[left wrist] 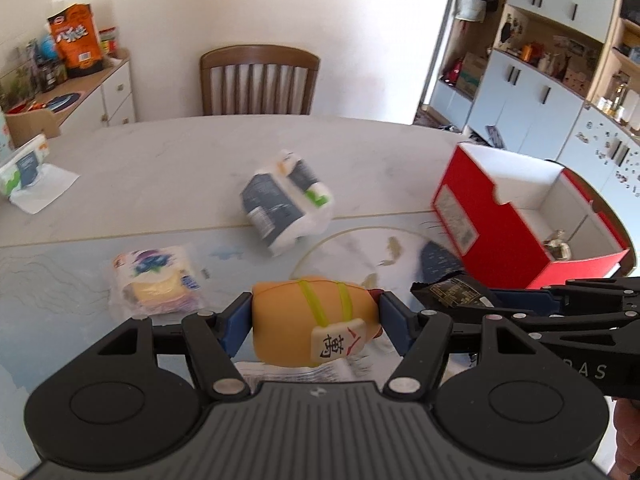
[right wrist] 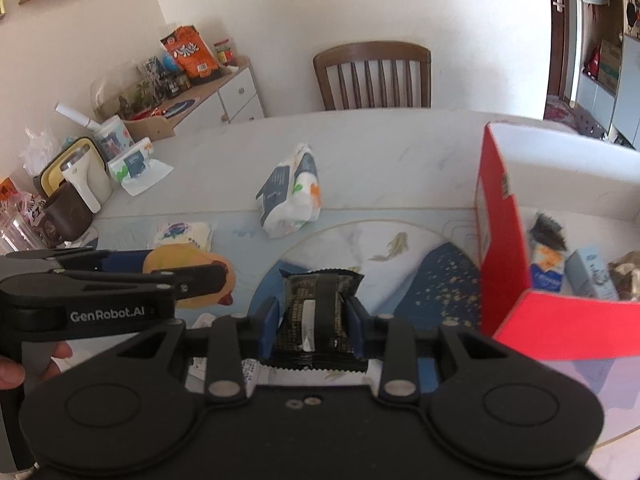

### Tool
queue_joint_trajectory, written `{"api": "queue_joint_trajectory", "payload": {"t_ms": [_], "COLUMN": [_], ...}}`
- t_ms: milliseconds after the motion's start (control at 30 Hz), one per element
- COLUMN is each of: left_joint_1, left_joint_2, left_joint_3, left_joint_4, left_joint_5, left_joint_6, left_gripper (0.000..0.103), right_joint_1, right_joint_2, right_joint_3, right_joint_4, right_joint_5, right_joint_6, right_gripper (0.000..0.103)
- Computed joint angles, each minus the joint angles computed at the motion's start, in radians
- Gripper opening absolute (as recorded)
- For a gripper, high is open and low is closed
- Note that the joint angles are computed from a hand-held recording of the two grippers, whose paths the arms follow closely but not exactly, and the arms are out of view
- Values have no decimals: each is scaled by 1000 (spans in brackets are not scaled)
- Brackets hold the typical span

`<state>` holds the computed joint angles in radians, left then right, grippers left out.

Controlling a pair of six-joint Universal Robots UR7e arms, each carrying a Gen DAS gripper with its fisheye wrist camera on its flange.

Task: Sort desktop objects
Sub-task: 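Carry the chocolate bar and yellow bun with both tools over the red box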

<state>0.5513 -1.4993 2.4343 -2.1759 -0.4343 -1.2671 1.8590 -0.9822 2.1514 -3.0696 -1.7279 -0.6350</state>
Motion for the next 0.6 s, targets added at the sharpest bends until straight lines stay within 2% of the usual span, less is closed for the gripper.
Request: {"api": "queue_joint_trajectory", "payload": {"t_ms": [600], "left_joint_1": [5], "left_joint_2": [230], "left_joint_3": [-118], "left_joint_4": [-320], "left_joint_5": [2], "left_joint_6": [247], "left_gripper": [67], "right_joint_1": [-73], "right_joint_2": [-112], "right_joint_3": [-17], "right_joint_4": [30], "right_joint_5": [62], "right_joint_6": [-43], "right_gripper": [35]}}
